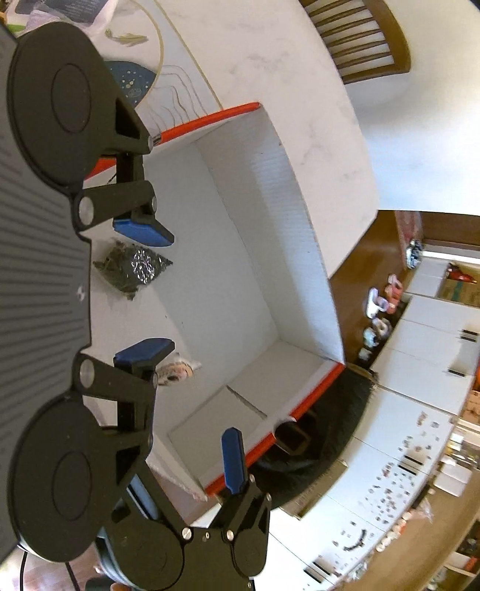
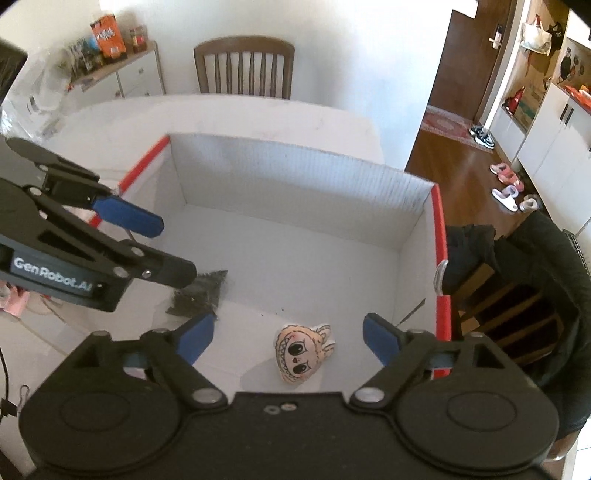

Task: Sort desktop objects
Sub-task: 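Open left gripper over shoebox floor while right gripper releases plush inside, then move left gripper to silver snack packet while right gripper approaches yellow bear figure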

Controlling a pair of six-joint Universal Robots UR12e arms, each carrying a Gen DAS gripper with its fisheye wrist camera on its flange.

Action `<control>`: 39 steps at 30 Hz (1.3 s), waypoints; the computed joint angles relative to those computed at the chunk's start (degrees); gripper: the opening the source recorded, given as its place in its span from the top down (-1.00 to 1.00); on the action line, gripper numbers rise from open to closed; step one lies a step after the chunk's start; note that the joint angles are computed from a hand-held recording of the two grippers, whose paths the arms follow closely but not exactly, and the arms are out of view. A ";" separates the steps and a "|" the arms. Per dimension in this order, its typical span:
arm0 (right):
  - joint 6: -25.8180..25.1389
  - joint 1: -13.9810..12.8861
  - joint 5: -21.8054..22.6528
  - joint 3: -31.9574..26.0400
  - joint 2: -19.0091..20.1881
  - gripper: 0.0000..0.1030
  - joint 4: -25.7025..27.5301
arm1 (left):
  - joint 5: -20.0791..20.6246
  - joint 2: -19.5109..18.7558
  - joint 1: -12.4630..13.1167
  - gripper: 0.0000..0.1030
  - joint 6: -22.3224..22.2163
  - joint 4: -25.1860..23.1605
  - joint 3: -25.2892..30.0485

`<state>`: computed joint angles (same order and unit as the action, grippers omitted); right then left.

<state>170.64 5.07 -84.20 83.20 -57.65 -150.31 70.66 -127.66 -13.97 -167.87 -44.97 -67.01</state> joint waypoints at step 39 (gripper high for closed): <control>9.25 7.83 -1.32 4.54 -2.34 -0.98 -14.56 | -5.95 14.42 9.86 -1.00 -6.33 24.86 -25.02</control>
